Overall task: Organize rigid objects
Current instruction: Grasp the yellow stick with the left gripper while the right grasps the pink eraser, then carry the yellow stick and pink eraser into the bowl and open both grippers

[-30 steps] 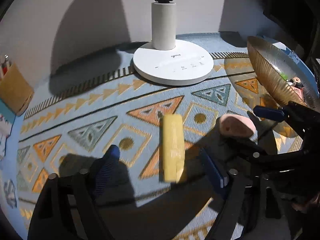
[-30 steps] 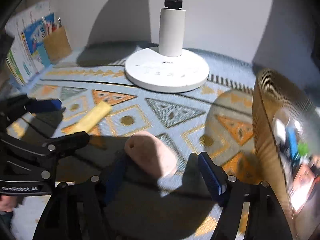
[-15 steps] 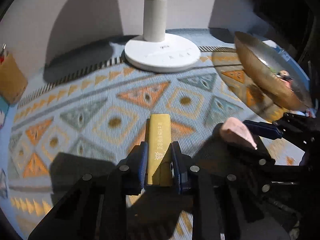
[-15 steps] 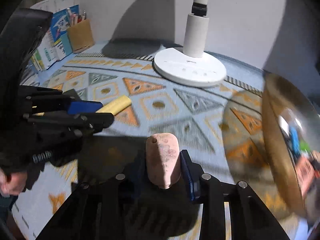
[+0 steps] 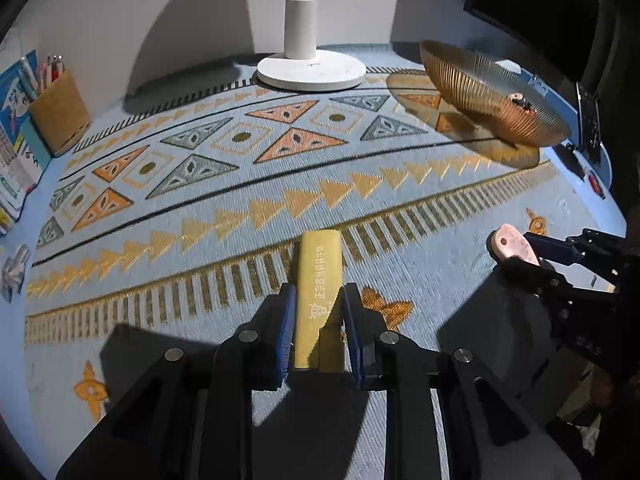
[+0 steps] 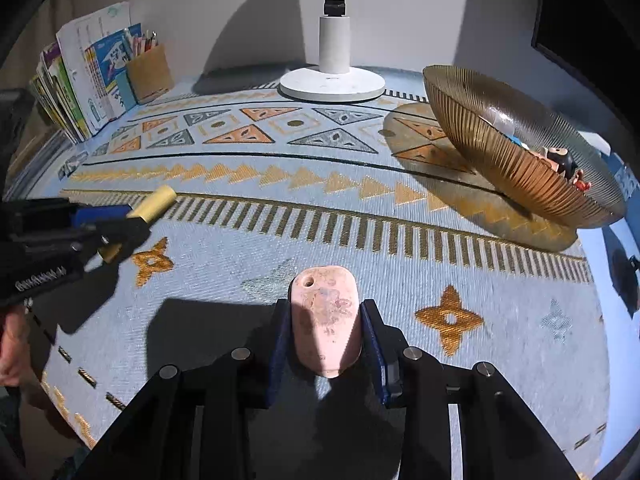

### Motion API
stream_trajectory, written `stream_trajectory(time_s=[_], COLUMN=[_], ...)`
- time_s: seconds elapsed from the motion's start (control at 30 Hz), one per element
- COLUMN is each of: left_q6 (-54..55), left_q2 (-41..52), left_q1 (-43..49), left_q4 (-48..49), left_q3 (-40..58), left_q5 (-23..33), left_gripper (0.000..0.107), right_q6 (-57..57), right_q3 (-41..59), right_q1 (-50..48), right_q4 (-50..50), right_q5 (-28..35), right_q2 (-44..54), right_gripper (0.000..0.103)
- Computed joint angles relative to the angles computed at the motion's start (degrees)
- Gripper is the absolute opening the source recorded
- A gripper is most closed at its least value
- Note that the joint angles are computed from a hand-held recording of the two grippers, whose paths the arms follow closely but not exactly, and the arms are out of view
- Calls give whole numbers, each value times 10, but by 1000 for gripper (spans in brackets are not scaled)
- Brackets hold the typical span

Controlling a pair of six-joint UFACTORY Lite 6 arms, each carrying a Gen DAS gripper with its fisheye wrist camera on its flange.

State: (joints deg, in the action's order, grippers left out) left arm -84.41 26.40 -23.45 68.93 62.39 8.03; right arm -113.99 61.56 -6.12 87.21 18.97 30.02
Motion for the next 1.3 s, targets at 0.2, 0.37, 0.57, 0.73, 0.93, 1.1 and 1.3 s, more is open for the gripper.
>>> stream_trajectory(time_s=[0.2,0.37,0.57,0.73,0.93,1.1,1.3], left_q6=[-66,-86,-121,-140,-128,-43,151], left_q2=[20,33,45,15,-69,-99,-26], left_q1=[-23,-24,-42,-51,-75,-119,-138], left_q4=[42,53,90,109,94,44,-104], left_q3=[15,30,46,29,17,96,328], left_q5=[40,45,60,48,62,109,123], left_gripper=[41,41,21,21,21,21,21], right_q6=[-19,-81,-149,-79,-14,24,194], right_q3=[-36,-52,-68,-85,-96,-39,170], right_q1=[-18,-11,20,7,-59,-137,-235], right_q4=[14,77,171,107,53,23,-63], right_q5=[25,16,-9,42,102,122,164], right_q2=[-19,-25,-37,-65,-161,-220,-164], right_gripper=[67,67,34,33,33,33,34])
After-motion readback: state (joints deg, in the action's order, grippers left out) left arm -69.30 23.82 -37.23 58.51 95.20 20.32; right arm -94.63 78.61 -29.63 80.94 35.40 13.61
